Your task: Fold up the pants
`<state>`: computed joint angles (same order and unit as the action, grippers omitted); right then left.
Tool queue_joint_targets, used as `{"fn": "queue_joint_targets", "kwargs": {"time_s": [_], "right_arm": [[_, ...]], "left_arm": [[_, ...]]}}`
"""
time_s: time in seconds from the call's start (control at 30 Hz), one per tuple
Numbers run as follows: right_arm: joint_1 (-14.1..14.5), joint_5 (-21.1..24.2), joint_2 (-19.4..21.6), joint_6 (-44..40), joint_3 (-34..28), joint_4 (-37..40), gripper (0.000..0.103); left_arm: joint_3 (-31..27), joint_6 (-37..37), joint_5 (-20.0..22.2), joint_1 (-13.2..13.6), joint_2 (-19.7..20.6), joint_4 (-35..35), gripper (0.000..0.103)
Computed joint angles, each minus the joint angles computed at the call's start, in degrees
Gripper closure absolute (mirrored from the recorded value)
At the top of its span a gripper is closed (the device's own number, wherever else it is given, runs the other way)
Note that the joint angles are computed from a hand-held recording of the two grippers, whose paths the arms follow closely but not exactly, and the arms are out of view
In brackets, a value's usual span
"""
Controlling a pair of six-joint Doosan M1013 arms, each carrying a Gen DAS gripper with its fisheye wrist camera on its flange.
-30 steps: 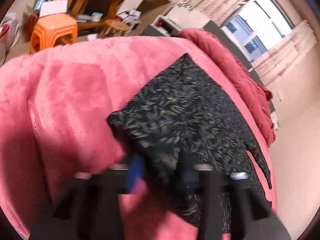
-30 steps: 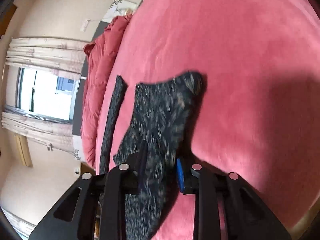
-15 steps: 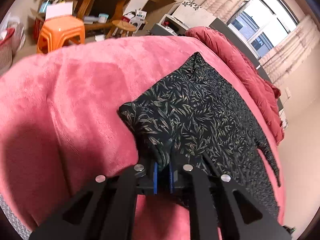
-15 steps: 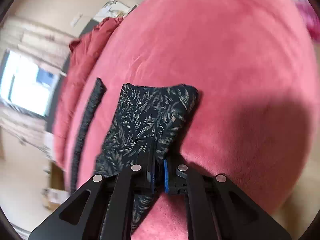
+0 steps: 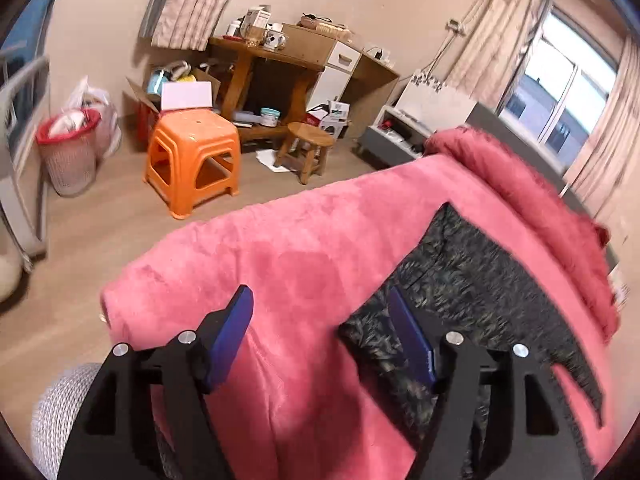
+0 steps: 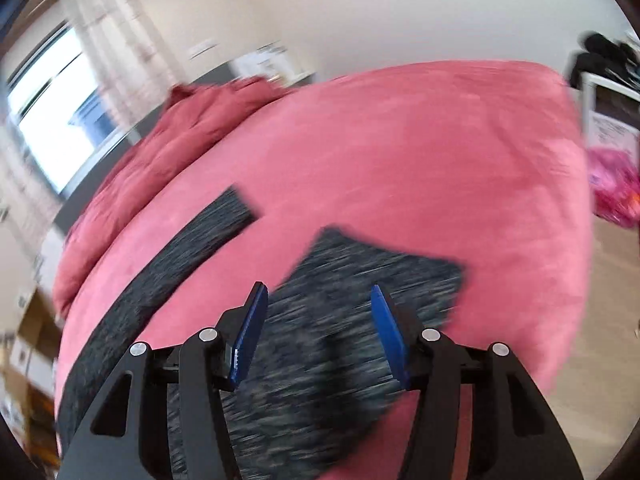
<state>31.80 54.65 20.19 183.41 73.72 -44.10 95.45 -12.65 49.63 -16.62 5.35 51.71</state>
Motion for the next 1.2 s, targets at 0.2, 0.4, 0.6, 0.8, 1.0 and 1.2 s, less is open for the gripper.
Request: {"fn": "queue_joint_targets", "kwargs": {"time_s": [0.2, 0.4, 0.6, 0.8, 1.0, 1.2], "right_arm": [[1.1, -6.6, 6.8, -18.4, -9.0, 10.9, 0.041], [2.6, -9.2, 13.7, -38.6, -18.2, 19.3, 0.039], [3.6, -4.4, 17.8, -44.1, -23.4, 18.9, 0.034], [3.8, -4.3, 17.9, -44.4, -23.0, 19.1, 0.030], [4.0, -1.3, 20.2, -46.1, -26.7, 19.1, 0.027], [4.1, -1.8, 20.2, -45.4, -26.4, 19.1, 0.026]], "left_arm": [[-0.4, 5.0, -9.3, 1.6, 0.2, -6.2, 0.009], [-7.1, 29.4, -16.5, 3.4, 4.5, -25.1, 0.003], [-15.6, 41.9, -12.0, 4.1, 9.6, -32.8, 0.002], [-24.1, 42.9, -7.7, 6.7, 15.3, -34.5, 0.002], [-32.1, 45.9, -4.2, 8.5, 21.0, -35.2, 0.002], [-42.8, 56.1, 2.6, 9.3, 27.8, -34.0, 0.002]]}}
